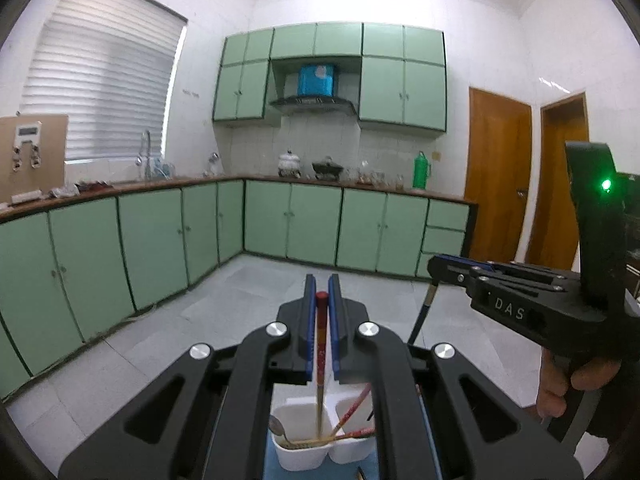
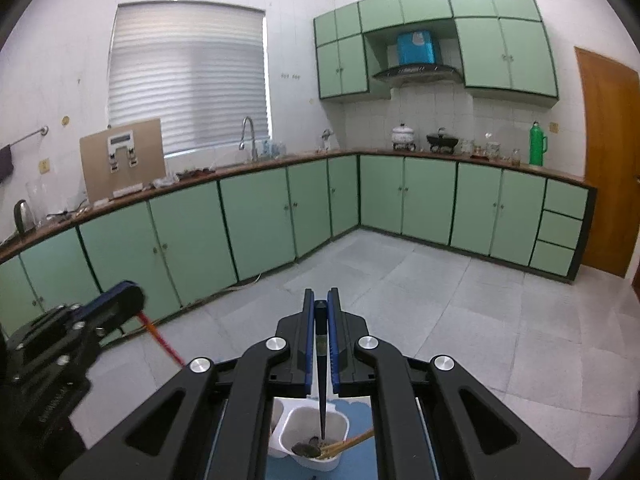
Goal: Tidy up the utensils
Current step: 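Lift both chopsticks and lower them into the white holder, opening both grippers, then move both open grippers back over the last two chopsticks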
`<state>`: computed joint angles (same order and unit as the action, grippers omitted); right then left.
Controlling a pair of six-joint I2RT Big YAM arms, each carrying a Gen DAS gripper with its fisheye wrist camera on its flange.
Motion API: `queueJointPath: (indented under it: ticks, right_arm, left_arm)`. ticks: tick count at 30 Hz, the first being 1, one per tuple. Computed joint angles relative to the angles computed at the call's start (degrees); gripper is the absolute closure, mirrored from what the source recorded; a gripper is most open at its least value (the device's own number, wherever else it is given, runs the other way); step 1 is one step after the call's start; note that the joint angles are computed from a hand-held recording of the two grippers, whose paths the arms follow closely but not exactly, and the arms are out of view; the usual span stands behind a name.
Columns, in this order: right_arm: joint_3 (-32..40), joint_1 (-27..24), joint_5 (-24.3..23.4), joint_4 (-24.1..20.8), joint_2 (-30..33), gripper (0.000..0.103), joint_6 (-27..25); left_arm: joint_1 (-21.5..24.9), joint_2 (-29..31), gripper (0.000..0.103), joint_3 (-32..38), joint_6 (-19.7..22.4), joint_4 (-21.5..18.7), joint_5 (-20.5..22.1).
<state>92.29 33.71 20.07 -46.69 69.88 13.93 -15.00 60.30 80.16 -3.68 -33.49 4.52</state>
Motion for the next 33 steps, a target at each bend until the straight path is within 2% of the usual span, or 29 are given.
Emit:
queueJointPath:
  ticks: [5,7,8,9,13,17,21,25,30,33]
  right_arm:
    - [-2.9,-0.2,0.5,-0.7,-1.3,0.093,0.1]
    - [-4.0,-0.1,1.2,-0.7,-2.4,0.089,0.3]
    - [-4.4,-0.2,1.3,-0.7,-2.9,0.086,0.4]
    - [-5.3,-0.2,1.5,-0.4,-3.8,0.08,0.7]
    - [-9.2,0.4,3.9,-0.1,-7.9,0.057,2.7]
    - [-14.8,2.7,7.1,0.1,-13.3,0.046,5.5]
    - [-21.7,7.3,12.1,-1.1,-19.0,0.034,9.7]
    - [-27.4,12.7,16.6,-4.9,-22.7,0.026,16.5]
    - [-32.6,19.5,21.9,-8.2,-24.9,0.018,24.4]
    - [-34.8,24.1,26.8,-10.8,-24.8,0.014,28.5]
  left_arm:
    - [1.9,0.8,0.095,-1.3,-1.4,-1.9,1.9]
    - [2.1,0.1,0.089,-2.1,-0.8,-2.0,1.4]
    - [2.1,-0.5,0.081,-2.6,-0.7,-1.9,1.2]
    - [2.2,-1.1,0.071,-3.1,-0.7,-2.0,0.9]
    - [2.4,-4.9,0.058,-6.0,-0.7,-2.8,-0.3]
    - [2.1,-9.7,0.046,-10.1,-0.5,-4.0,-1.2]
    - [1.2,-15.1,0.039,-15.6,-0.4,-6.1,-2.3]
    - [-0.2,-20.3,0.034,-21.5,-1.6,-9.5,-3.3]
    - [-2.1,-25.7,0.031,-28.4,-2.6,-11.9,-3.9]
    - [-2.6,-28.3,0.03,-32.6,-2.9,-12.1,-4.6]
